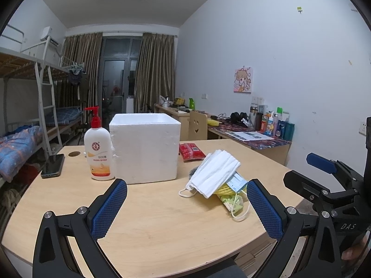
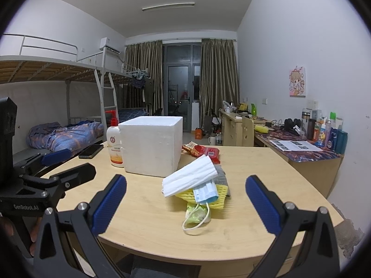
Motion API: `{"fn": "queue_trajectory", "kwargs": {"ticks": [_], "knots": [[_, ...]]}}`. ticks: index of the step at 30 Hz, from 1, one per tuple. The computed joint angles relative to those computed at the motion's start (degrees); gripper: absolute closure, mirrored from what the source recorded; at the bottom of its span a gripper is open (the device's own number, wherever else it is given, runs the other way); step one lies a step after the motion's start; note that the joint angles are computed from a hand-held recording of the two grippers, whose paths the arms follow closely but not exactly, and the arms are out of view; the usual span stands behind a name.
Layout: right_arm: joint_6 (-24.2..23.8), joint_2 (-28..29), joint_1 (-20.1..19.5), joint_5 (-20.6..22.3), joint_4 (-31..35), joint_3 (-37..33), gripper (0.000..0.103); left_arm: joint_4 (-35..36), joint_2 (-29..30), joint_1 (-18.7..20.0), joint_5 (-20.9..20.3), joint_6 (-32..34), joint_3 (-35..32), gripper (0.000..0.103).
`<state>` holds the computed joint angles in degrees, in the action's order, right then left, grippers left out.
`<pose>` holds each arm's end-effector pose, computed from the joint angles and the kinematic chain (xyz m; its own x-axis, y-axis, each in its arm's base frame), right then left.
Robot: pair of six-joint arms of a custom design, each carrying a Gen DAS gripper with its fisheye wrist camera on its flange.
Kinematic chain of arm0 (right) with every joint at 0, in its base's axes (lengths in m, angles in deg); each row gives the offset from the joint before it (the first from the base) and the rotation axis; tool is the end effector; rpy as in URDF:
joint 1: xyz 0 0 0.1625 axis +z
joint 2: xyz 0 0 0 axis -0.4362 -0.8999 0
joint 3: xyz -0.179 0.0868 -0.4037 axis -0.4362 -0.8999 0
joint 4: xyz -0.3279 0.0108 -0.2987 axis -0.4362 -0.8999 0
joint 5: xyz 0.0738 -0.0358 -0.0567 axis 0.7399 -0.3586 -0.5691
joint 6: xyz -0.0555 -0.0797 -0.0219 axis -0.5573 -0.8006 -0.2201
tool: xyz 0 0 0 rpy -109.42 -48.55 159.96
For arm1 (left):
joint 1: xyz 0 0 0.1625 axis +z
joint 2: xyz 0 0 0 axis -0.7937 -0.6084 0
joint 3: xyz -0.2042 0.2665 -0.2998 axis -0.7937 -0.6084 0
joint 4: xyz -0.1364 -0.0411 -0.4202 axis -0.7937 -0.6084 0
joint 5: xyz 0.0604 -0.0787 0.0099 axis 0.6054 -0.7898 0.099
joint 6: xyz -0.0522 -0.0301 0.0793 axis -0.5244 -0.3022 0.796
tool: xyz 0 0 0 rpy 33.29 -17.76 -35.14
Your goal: Organize soft objects
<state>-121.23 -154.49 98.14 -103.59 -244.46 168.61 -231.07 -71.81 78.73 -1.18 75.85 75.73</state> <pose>0.0328 -0.3464 0.3404 -0.6904 0.1308 0.7115 -0.6708 0.2525 -0.6973 -0.3996 -0.4098 -0.0294 -0.6221 0.5928 -0.5114 0.7500 0.2636 -0.6067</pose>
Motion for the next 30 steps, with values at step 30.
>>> {"fn": "queue_trajectory", "kwargs": {"ticks": [30], "knots": [[2.86,0.29,-3.58,-4.07,11.95,-7.97,0.0,24.31,4.08,7.73,-13.89,-1.12,-16.01,0.0]]}}
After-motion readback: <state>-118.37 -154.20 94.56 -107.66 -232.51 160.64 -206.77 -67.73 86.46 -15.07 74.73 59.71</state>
